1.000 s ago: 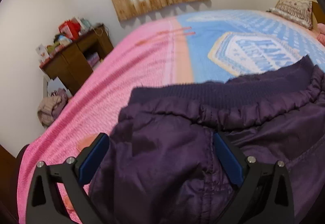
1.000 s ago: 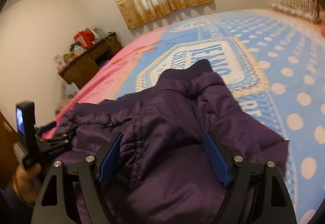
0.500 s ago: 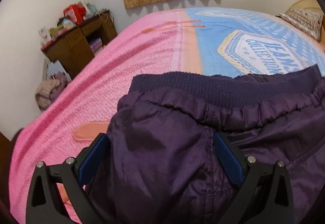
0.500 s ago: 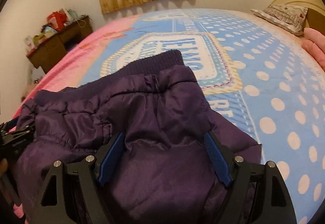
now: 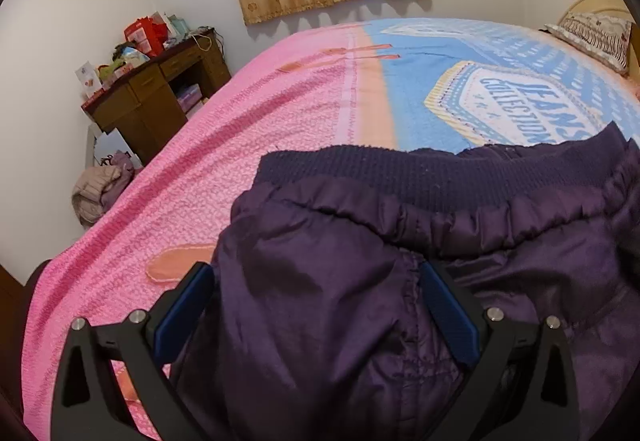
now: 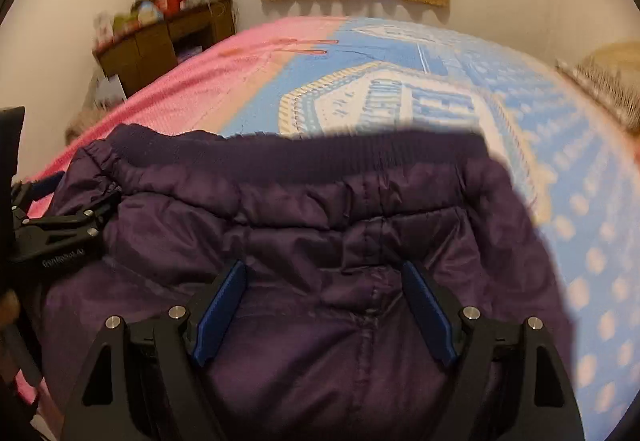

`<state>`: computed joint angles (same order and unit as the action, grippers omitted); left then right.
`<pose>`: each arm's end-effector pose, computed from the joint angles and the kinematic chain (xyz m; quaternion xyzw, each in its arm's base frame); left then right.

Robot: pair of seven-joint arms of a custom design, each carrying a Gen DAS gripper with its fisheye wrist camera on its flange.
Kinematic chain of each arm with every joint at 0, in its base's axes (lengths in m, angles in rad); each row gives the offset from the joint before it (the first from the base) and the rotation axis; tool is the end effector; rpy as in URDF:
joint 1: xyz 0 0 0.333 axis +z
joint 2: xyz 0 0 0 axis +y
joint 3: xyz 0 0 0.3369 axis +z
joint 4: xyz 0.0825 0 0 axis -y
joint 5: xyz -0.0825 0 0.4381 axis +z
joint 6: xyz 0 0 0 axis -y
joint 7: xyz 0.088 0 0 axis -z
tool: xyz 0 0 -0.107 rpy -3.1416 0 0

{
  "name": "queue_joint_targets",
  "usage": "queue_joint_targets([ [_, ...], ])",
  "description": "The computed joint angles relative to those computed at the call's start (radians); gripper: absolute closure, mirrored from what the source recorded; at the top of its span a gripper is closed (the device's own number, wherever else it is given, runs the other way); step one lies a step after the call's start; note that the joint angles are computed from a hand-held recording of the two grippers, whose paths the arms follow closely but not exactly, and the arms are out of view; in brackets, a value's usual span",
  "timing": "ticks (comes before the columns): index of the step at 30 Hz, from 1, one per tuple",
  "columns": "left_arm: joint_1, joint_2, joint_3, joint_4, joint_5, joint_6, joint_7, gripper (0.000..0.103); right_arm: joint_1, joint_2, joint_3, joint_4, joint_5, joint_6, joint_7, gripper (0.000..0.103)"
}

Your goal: Fold large clothes

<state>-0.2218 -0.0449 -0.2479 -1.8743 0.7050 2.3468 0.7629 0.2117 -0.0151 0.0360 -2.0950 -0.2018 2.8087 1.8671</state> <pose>0.5761 -0.2848 0.5941 -0.6396 0.6641 -0.1914 0.3365 0.6148 0.1655 0.5075 -0.6971 0.6198 -0.2307 0.2769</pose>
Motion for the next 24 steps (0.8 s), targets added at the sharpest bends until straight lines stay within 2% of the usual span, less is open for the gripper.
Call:
queue_joint_targets([
  [2, -0.002, 0.001, -0.002, 0.001, 0.01, -0.005, 0.001, 0.0, -0.002, -0.003, 0.001, -0.006, -0.05, -0.003, 0.027, 0.022],
  [8, -0.01, 0.014, -0.001, 0.018, 0.015, -0.031, 0.01, 0.0, 0.005, 0.04, 0.003, 0.054, -0.197, -0.086, 0.123, 0.022],
  [12, -0.024, 0.042, -0.003, 0.05, 0.038, -0.068, 0.014, 0.0, 0.01, 0.039, 0.003, 0.061, -0.206, -0.109, 0.129, 0.022],
  [24, -0.04, 0.046, 0.01, 0.052, 0.047, -0.074, 0.013, 0.0, 0.014, 0.048, 0.002, 0.07, -0.265, -0.123, 0.173, 0.021],
])
